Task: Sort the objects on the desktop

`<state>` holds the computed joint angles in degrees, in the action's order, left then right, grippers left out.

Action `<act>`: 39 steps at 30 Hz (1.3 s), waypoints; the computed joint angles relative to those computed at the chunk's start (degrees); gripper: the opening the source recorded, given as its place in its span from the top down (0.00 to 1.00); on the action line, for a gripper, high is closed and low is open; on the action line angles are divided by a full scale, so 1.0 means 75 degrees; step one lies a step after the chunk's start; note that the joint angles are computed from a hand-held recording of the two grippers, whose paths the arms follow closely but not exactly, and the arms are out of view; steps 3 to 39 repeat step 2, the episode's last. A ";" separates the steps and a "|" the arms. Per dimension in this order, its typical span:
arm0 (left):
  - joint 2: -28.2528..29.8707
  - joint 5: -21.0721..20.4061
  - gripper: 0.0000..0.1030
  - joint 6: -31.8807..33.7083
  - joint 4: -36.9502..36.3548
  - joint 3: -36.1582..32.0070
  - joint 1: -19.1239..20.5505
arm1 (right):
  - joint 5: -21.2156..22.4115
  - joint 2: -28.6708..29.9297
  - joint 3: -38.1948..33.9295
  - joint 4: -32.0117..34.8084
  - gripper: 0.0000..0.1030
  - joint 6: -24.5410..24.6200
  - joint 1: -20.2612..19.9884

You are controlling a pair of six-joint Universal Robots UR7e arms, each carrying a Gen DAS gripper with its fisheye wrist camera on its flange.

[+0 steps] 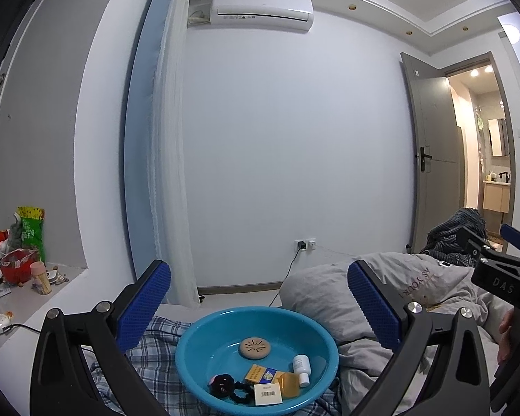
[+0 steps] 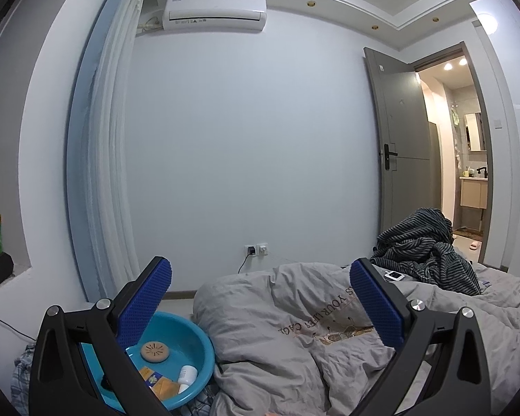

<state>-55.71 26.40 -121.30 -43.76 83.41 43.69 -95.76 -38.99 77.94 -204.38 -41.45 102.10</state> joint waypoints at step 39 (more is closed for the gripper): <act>-0.0007 -0.0004 0.00 0.0050 -0.0052 0.0016 -0.0003 | -0.0012 -0.0001 0.0003 0.0003 0.01 0.0025 -0.0002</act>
